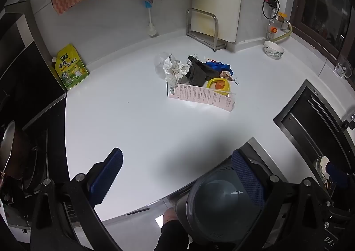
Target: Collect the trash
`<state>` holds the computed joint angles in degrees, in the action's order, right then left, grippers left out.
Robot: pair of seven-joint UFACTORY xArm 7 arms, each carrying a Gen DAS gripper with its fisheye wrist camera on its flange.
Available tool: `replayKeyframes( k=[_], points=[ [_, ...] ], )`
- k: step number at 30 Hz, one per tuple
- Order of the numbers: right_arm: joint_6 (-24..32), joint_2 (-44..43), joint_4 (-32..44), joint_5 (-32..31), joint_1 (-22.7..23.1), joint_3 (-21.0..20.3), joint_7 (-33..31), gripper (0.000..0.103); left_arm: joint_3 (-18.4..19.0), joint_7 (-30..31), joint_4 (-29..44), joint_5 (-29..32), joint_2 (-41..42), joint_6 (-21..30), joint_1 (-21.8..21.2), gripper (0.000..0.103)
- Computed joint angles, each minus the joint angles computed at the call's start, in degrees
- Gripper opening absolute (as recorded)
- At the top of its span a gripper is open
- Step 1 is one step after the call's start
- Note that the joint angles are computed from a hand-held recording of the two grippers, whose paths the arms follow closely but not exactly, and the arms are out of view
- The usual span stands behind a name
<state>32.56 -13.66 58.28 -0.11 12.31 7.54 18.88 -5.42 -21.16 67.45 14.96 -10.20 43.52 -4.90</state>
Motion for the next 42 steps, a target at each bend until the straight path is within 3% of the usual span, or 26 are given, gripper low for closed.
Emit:
replayKeyframes(
  k=[42],
  points=[
    [-0.2,-0.5,-0.1,0.4,-0.5,-0.4,-0.8,0.079,0.0,-0.3,-0.1,0.3,0.0,-0.2,-0.1,0.097]
  ],
)
